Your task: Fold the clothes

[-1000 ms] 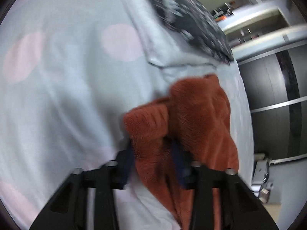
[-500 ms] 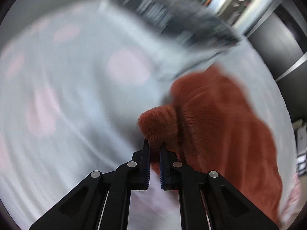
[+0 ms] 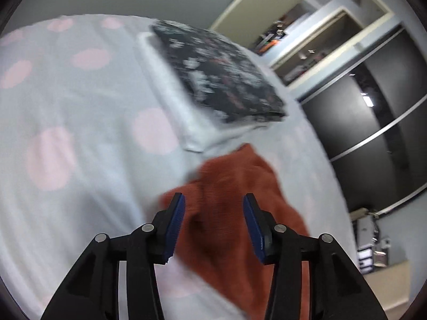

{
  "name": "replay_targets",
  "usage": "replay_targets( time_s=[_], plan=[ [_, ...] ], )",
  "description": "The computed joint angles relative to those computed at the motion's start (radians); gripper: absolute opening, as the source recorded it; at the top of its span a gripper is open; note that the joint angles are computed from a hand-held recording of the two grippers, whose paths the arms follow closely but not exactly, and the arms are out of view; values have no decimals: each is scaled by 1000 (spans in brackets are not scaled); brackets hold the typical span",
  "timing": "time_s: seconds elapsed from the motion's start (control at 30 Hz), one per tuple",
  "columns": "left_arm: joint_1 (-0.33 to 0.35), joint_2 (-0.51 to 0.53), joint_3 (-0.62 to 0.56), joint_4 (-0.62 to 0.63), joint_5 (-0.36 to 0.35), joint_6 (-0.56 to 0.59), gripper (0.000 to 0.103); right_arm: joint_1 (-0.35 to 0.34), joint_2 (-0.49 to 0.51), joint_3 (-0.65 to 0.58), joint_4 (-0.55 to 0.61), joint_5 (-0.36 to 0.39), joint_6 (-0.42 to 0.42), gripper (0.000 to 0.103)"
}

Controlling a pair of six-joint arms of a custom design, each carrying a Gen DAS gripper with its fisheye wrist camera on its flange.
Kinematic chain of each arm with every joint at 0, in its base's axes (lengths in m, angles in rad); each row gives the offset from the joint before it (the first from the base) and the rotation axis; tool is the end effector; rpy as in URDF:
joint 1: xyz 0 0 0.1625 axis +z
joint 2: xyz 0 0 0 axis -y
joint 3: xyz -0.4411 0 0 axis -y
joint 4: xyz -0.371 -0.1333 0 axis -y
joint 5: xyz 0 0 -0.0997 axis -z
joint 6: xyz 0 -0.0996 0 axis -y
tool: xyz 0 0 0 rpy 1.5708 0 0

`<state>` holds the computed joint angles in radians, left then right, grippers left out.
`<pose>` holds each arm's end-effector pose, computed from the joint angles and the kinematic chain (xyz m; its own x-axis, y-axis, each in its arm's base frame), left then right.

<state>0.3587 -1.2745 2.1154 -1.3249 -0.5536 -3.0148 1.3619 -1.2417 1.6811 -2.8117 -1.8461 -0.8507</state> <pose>-0.2757 -0.3362 0.1953 -0.5714 -0.7712 0.2807 -0.3664 -0.0664 -0.9281 -0.0239 -0.6252 0.4271 -0.7026 -0.2540 0.6648 -0.5821 0.7424 -0.3316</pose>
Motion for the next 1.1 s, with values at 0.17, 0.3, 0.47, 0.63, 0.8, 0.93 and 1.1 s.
replay_targets(
  time_s=[0.17,0.3,0.47,0.63,0.8,0.93,1.1],
  plan=[
    [94,-14,22,-141,40,109,47,0,-5,6,-9,10,-1,35],
    [115,-1,39,-206,66,181,37,1,8,-2,-11,4,5,35],
    [60,56,-75,71,44,68,11,5,26,-3,-33,-17,-15,35],
    [3,60,-90,150,-39,-24,11,3,18,4,-40,-9,-10,35],
    [56,-29,79,-220,-92,160,14,3,16,2,-36,-7,-6,35],
    [47,-48,131,-300,-84,112,35,2,15,3,-46,-6,-5,35],
    [24,-54,166,-401,-77,110,68,-2,9,-4,-36,-1,23,35]
  ],
)
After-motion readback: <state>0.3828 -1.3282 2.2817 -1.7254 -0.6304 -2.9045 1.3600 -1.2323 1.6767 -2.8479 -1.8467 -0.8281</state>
